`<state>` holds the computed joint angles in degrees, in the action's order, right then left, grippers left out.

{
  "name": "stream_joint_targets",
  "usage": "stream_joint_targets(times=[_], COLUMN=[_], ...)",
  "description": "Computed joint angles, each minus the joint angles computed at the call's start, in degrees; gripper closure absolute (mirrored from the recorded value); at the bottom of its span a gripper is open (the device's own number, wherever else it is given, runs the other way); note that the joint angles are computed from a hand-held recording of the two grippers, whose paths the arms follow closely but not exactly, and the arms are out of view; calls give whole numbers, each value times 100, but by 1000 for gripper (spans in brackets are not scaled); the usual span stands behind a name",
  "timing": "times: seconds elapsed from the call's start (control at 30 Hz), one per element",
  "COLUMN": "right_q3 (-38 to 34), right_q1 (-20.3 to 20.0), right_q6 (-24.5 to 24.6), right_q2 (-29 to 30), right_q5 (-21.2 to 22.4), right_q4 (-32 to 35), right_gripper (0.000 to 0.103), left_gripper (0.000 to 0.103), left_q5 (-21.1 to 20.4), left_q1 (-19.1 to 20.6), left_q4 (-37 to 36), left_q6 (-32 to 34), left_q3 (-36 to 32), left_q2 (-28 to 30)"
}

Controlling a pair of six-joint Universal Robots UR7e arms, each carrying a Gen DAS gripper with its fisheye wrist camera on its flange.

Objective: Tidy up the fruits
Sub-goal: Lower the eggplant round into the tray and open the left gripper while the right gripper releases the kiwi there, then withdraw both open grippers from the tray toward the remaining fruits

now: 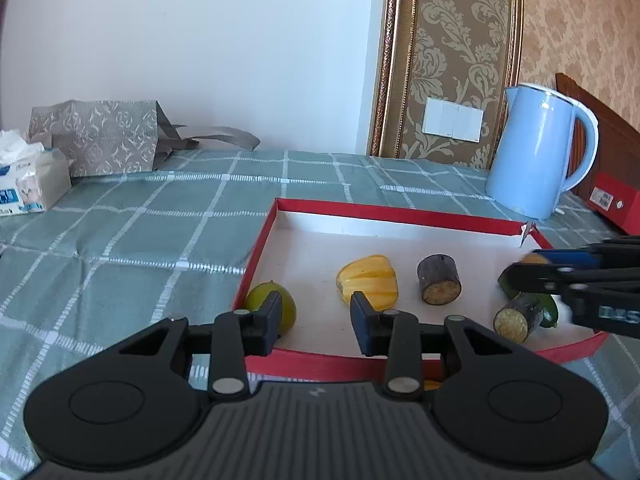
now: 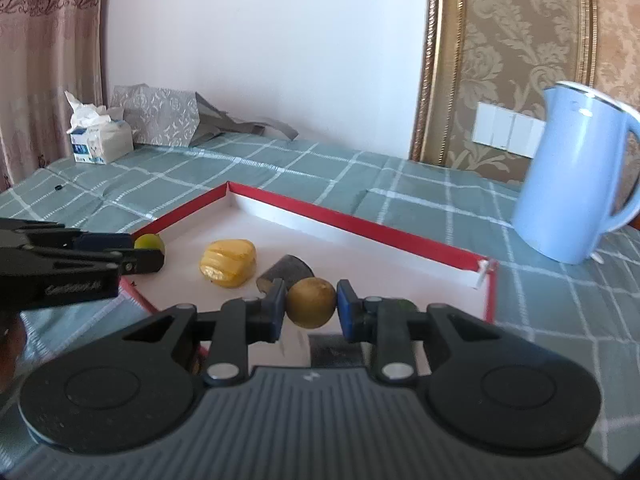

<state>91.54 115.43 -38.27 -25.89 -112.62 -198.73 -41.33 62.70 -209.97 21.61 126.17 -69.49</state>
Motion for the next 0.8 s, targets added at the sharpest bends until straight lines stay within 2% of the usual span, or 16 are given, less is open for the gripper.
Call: stream_joint_targets(times=[0.17, 0.3, 0.37, 0.43, 0.47, 0.57, 0.73, 0.8], right_q3=[-522, -789, -838, -859, -857, -769, -393, -100], right_q1=[15, -10, -14, 12, 27, 80, 94, 84], right_q6=[-54, -14, 10, -132, -246, -582, -307, -191], right_q2=[340, 547, 600, 699, 741, 782, 511, 368], right_q5=[-239, -356, -402, -523, -568, -586, -330, -191], right_q4=[416, 606, 609, 363, 185, -300, -583, -885], right_gripper=[77, 77, 65, 18, 12, 10, 7, 2], left_gripper=[67, 67, 67, 67, 67, 67, 67, 67], left_q5=[-79, -112, -119, -131, -129, -84, -41, -43], left_q1=[75, 87, 92, 101, 102, 100, 107, 110], left_q4=[305, 265, 307, 350, 349, 340, 356, 358], left_q6=[-288, -303, -343, -374, -372, -368, -382, -371], left_q3=[-18, -13, -17, -25, -29, -40, -45, -39], left_q2=[-102, -115, -120, -125, -121, -99, -84, -90])
